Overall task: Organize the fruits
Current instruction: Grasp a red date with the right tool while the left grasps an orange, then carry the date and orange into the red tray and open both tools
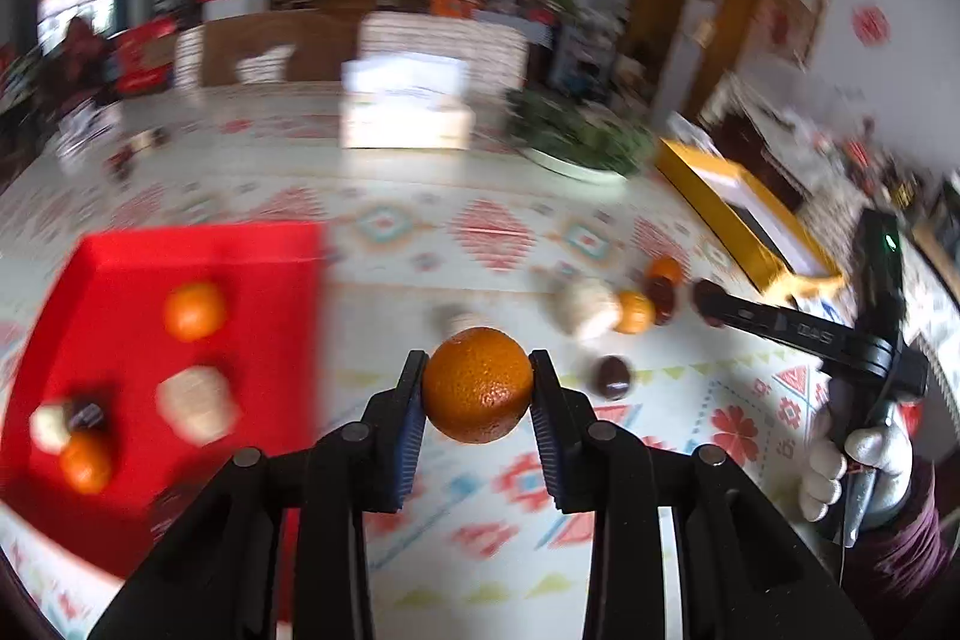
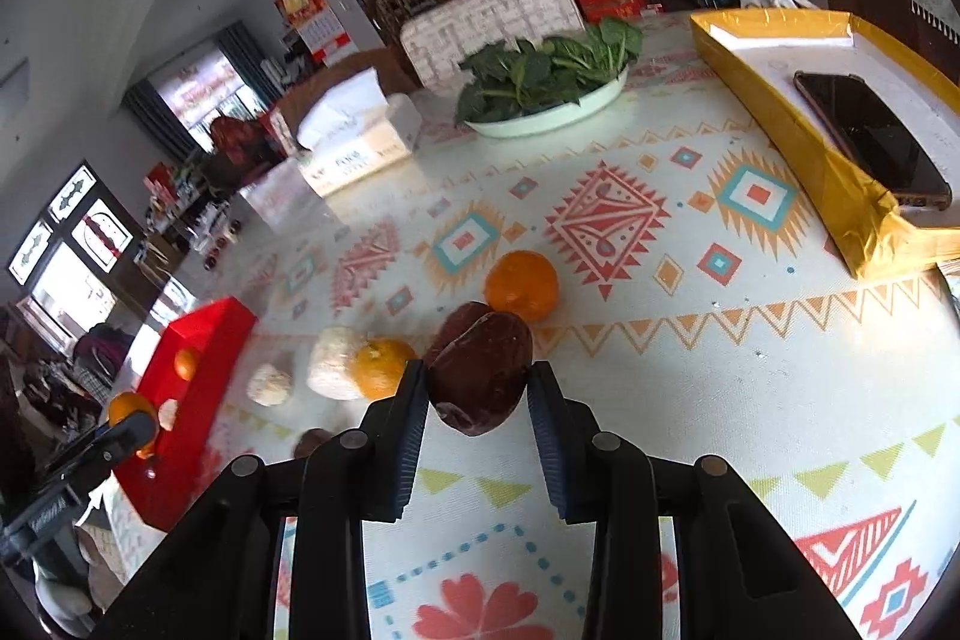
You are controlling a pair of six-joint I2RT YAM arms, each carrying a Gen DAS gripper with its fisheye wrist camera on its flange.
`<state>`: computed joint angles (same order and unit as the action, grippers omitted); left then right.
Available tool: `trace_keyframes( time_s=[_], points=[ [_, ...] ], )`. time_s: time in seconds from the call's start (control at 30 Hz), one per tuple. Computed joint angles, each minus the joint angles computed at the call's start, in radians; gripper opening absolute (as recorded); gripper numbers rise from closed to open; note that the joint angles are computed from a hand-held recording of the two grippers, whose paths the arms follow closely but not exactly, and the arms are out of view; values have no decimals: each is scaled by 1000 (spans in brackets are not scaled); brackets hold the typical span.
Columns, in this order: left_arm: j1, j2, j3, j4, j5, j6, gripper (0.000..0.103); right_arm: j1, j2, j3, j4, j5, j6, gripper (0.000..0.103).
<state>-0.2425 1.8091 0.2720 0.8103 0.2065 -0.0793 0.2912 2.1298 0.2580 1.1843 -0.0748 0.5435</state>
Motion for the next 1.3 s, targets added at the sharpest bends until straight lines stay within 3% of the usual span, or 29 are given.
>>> trace_keyframes(
  time_s=[0.17, 0.33, 0.63, 0.8, 0.93, 1.0, 1.07, 1.3],
  points=[
    [324, -29, -35, -35, 131, 79, 32, 108, -108, -66, 5, 30, 56, 37],
    [583, 56, 13, -71, 249, 129, 32, 317, -266, 40, -249, 109, 73, 37],
    [703, 134, 117, -136, 293, 187, 32, 558, -104, 476, -585, 120, 48, 37],
    [697, 197, 288, -286, 288, 192, 32, 607, 48, 758, -774, 118, 11, 37],
    [719, 271, 407, -399, 339, 181, 32, 624, 159, 955, -911, 157, -15, 38],
    [735, 290, 434, -426, 371, 182, 37, 625, 189, 1001, -939, 175, -24, 38],
    [762, 296, 443, -438, 435, 183, 54, 622, 212, 1042, -964, 170, -25, 38],
    [802, 209, 372, -417, 487, 170, 77, 622, 211, 1061, -974, 186, -21, 46]
  ],
)
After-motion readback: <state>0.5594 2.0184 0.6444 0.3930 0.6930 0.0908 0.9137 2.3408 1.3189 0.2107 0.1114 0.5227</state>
